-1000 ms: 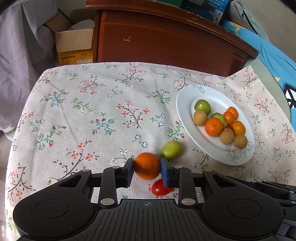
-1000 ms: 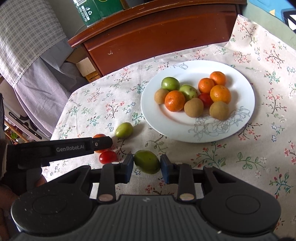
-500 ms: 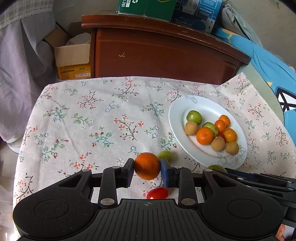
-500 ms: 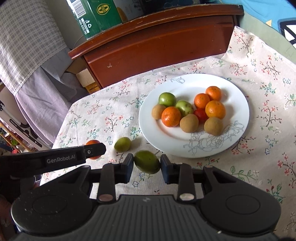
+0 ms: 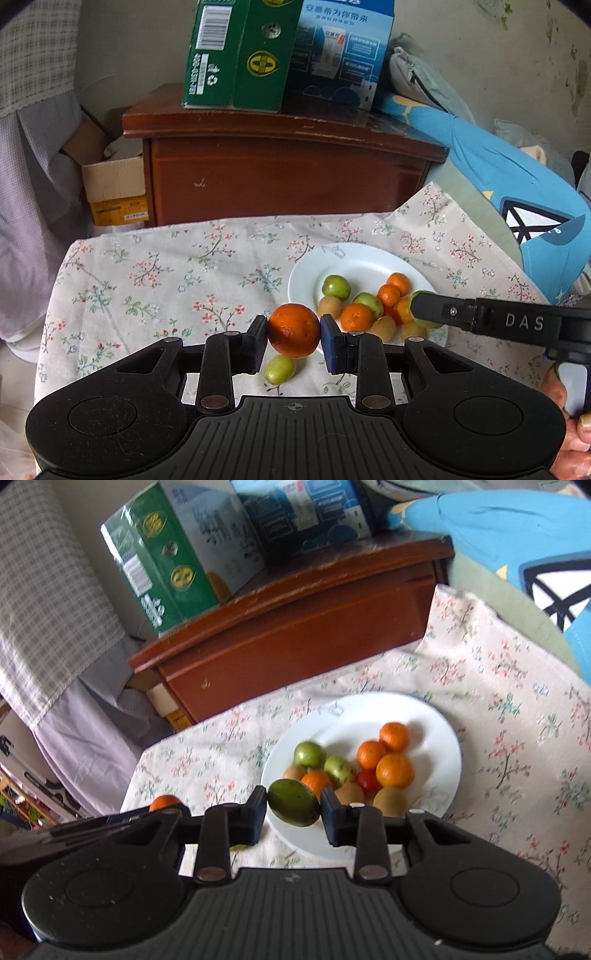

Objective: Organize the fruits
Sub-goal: 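Carry tangerine in left tool to plate while right tool carries jujube, then open left tool over the plate while right tool releases its jujube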

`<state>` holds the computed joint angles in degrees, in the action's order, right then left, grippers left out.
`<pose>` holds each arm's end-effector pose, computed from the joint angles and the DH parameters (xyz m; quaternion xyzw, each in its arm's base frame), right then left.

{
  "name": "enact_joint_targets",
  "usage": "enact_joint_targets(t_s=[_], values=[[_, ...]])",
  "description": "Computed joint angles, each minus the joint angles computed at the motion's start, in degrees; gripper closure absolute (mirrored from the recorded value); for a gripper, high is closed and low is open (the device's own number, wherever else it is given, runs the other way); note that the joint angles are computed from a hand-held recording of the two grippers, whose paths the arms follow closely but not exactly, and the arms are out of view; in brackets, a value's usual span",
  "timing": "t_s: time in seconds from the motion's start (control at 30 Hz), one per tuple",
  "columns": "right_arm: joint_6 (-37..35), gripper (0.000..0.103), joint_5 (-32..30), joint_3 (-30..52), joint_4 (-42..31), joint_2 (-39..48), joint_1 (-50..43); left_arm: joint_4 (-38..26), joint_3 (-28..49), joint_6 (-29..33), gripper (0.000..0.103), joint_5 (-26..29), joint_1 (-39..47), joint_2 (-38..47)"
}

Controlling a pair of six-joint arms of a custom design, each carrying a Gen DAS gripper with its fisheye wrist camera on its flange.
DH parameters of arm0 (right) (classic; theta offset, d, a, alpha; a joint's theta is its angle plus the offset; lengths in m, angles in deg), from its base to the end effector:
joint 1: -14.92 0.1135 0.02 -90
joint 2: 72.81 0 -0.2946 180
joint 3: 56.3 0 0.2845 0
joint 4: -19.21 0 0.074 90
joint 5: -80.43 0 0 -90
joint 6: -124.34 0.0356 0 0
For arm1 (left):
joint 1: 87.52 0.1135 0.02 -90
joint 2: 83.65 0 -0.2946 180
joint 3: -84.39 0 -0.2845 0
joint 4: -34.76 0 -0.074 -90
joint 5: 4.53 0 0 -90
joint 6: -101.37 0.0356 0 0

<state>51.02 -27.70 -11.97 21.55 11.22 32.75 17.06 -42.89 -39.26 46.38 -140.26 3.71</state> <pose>0.2765 0.1006 0.1593 -0.0787 0.8844 0.2647 0.3763 0.2011 -0.2272 0.1656 -0.0915 0.8938 -0.0423 0.4370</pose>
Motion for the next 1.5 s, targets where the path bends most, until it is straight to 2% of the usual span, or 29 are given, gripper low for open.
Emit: enact_joint_targets(t_s=[0.17, 0.4, 0.77, 0.97, 1.17, 1.23, 1.3, 1.33, 1.37, 1.5], values=[[1.25, 0.071, -2.07, 2.04, 0.5, -0.55, -4.61, 4.58, 1.59, 5.52, 0.075, 2.15, 0.85, 0.52], [3.7, 0.071, -5.04, 6.27, 1.67, 4.9, -8.57, 8.43, 4.41, 11.65, 0.075, 7.37, 3.12, 4.56], [3.65, 0.071, -4.69, 13.13, 0.06, 16.3, -6.71, 13.82, 9.32, 16.63, 0.075, 13.1, 8.82, 14.25], [4.56, 0.071, -4.25, 15.59, -0.2, 20.09, -6.11, 17.01, 11.95, 18.55, 0.075, 16.29, 11.02, 19.33], [5.29, 0.068, -3.06, 16.31, 0.49, 21.68, -5.7, 18.54, 12.68, 19.02, 0.072, 17.22, 11.56, 21.58], [4.98, 0.068, -2.87, 16.31, 0.35, 21.24, -5.72, 18.03, 12.71, 19.32, 0.069, 16.61, 11.43, 21.12], [5.34, 0.066, -2.87, 16.13, 0.66, 20.77, -5.9, 17.85, 12.37, 18.98, 0.046, 14.95, 10.9, 20.0], [5.47, 0.065, -2.93, 16.02, 0.74, 20.47, -6.0, 17.63, 12.11, 18.65, 0.041, 13.99, 10.59, 19.27], [5.49, 0.063, -2.94, 15.81, 0.85, 20.05, -6.09, 17.42, 11.8, 18.53, 0.038, 13.27, 10.31, 18.47], [5.28, 0.058, -2.8, 15.25, 0.55, 18.36, -6.14, 15.16, 10.62, 18.63, 0.036, 12.31, 9.6, 14.56]])
